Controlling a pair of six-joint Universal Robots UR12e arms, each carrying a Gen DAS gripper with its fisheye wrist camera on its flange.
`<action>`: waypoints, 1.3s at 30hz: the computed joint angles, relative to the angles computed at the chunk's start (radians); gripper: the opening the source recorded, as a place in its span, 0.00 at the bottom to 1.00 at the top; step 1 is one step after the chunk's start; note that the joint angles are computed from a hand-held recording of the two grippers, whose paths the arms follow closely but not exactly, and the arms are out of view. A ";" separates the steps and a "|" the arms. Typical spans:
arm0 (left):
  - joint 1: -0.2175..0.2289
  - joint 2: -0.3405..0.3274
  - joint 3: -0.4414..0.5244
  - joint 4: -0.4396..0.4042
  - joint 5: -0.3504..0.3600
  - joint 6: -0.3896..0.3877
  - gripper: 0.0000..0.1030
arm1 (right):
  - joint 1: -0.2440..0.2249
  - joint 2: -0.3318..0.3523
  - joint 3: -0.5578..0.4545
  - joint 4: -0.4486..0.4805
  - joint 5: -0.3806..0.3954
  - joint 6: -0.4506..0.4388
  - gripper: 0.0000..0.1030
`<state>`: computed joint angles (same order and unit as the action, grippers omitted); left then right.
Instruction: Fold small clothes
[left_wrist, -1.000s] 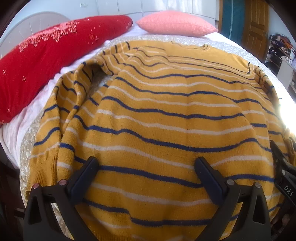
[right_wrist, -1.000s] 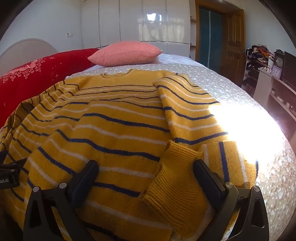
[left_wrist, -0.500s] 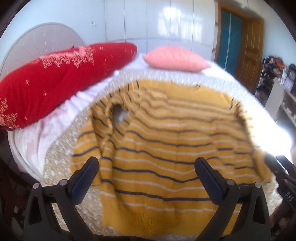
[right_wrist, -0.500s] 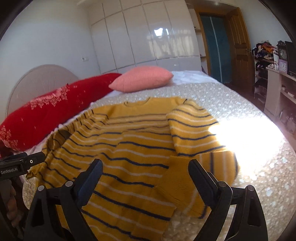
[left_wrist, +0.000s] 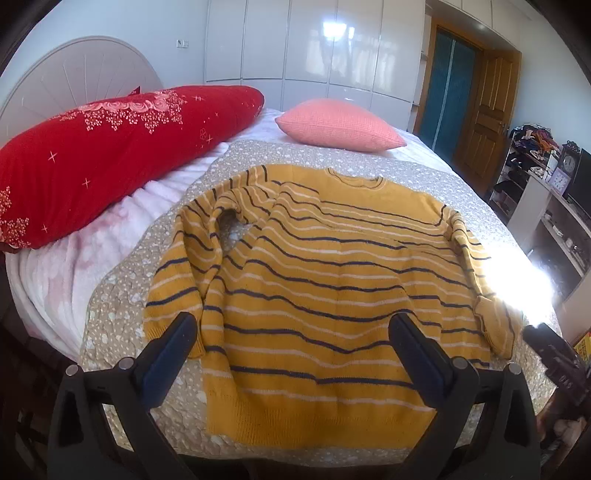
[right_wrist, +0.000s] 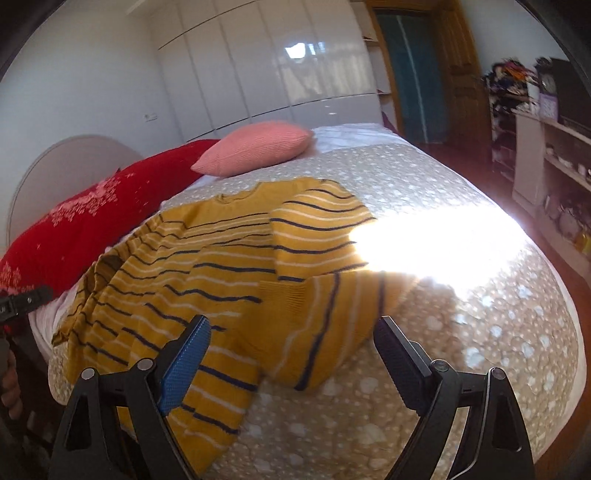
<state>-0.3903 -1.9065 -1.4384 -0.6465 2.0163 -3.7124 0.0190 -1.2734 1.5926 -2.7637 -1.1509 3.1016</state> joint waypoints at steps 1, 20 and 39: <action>0.000 0.001 -0.003 0.002 -0.003 -0.003 1.00 | 0.014 0.011 -0.014 0.014 -0.004 -0.034 0.91; 0.024 0.031 -0.042 0.021 -0.046 -0.069 1.00 | -0.178 0.006 -0.088 -0.040 -0.419 0.286 0.01; 0.029 0.014 -0.034 0.011 -0.079 -0.023 1.00 | -0.135 0.194 -0.293 0.372 -0.294 0.317 0.70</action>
